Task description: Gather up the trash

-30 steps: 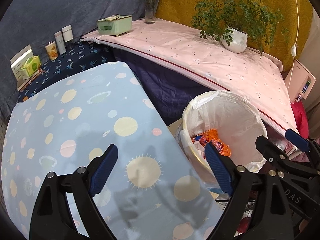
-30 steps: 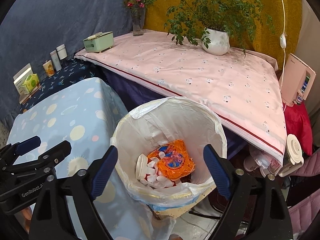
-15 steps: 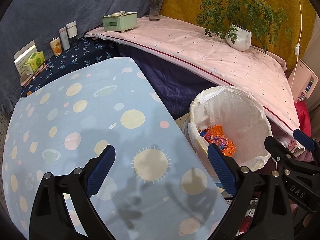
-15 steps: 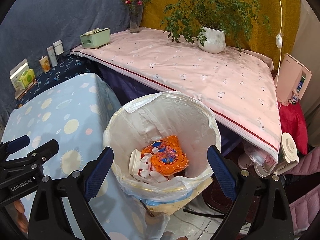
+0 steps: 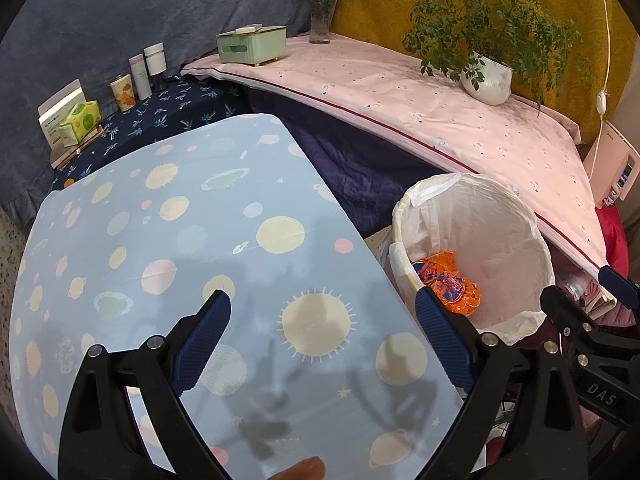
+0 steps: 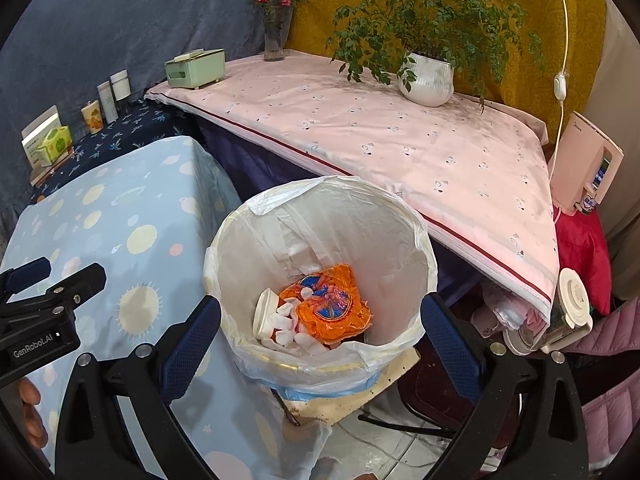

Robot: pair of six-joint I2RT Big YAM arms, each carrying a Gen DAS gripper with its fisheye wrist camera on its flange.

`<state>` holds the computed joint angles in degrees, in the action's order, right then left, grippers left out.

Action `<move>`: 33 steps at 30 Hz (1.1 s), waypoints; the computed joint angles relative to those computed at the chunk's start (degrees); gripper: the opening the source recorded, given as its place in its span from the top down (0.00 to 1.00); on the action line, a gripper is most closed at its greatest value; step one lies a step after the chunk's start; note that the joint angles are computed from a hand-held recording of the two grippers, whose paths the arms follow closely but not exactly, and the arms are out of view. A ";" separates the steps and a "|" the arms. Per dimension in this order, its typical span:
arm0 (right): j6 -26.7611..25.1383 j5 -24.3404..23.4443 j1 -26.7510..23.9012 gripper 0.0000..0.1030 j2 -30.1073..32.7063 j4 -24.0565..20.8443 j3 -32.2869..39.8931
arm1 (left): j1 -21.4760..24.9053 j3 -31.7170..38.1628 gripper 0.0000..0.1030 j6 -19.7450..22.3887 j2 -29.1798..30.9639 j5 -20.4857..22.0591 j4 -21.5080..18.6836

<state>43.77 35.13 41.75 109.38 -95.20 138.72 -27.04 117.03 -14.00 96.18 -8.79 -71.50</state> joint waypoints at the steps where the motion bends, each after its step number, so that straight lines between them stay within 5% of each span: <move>1: -0.13 -0.13 -0.02 0.07 -0.12 0.21 -0.19 | -0.07 0.00 0.13 0.03 -0.01 -0.19 0.01; 33: -0.82 -0.76 0.24 0.07 -1.42 0.45 -2.58 | -1.98 -0.36 0.13 -1.56 -0.12 -2.53 -0.69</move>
<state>42.95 34.36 41.99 107.96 -94.75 136.14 -29.02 116.66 -15.56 96.06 -11.33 -72.20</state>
